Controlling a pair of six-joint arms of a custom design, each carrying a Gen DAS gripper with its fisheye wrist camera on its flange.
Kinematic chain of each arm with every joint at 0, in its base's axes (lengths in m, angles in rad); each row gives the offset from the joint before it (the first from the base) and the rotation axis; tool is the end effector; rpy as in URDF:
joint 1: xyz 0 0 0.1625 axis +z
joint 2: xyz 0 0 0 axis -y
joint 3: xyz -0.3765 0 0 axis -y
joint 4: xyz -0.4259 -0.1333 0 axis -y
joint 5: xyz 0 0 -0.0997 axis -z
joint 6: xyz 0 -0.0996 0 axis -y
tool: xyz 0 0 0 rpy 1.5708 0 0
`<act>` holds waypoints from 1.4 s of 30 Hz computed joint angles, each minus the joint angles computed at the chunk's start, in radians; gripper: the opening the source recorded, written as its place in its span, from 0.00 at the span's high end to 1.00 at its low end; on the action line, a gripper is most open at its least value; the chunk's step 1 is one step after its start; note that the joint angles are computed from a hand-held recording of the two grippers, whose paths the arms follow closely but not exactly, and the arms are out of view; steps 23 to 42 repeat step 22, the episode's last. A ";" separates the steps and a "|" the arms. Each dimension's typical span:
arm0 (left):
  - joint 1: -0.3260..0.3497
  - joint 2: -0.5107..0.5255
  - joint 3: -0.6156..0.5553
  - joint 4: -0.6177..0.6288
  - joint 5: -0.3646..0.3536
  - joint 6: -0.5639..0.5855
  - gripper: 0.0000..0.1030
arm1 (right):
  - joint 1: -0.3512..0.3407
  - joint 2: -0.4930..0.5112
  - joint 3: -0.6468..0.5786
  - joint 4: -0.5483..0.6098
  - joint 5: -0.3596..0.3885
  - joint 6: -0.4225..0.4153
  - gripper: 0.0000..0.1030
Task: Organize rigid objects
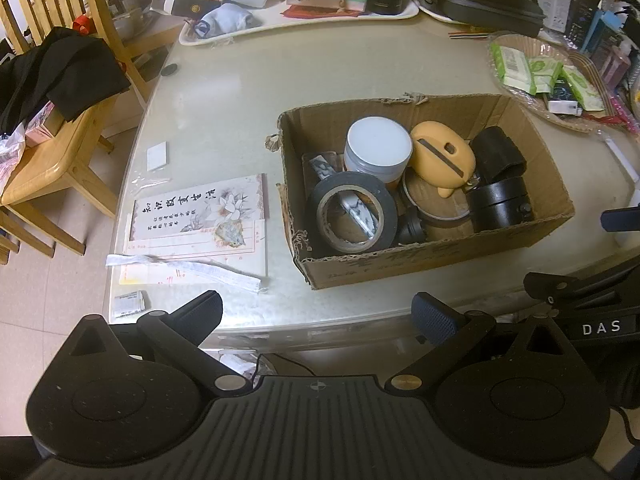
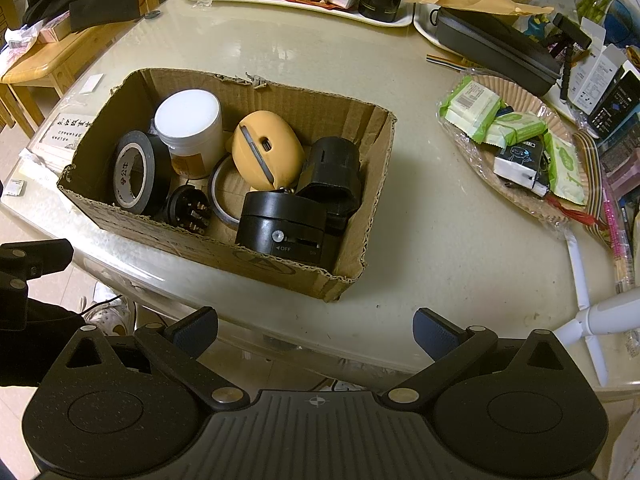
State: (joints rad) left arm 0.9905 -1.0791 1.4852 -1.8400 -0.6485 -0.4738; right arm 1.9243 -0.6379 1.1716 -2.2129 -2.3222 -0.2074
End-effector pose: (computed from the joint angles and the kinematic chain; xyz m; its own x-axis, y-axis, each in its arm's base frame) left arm -0.1838 -0.6682 0.2530 -0.6442 -0.0024 -0.7648 0.2801 0.9298 -0.2388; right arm 0.3300 -0.7055 0.1085 -0.6250 -0.3718 0.6864 -0.4832 0.8748 0.0339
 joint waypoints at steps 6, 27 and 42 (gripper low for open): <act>0.001 0.000 -0.001 0.002 0.000 0.000 0.00 | 0.000 0.001 -0.002 0.001 0.000 0.000 0.00; 0.006 -0.021 0.037 -0.133 -0.057 0.079 0.00 | 0.001 0.001 -0.001 0.000 0.000 0.001 0.00; 0.006 -0.021 0.037 -0.133 -0.057 0.079 0.00 | 0.001 0.001 -0.001 0.000 0.000 0.001 0.00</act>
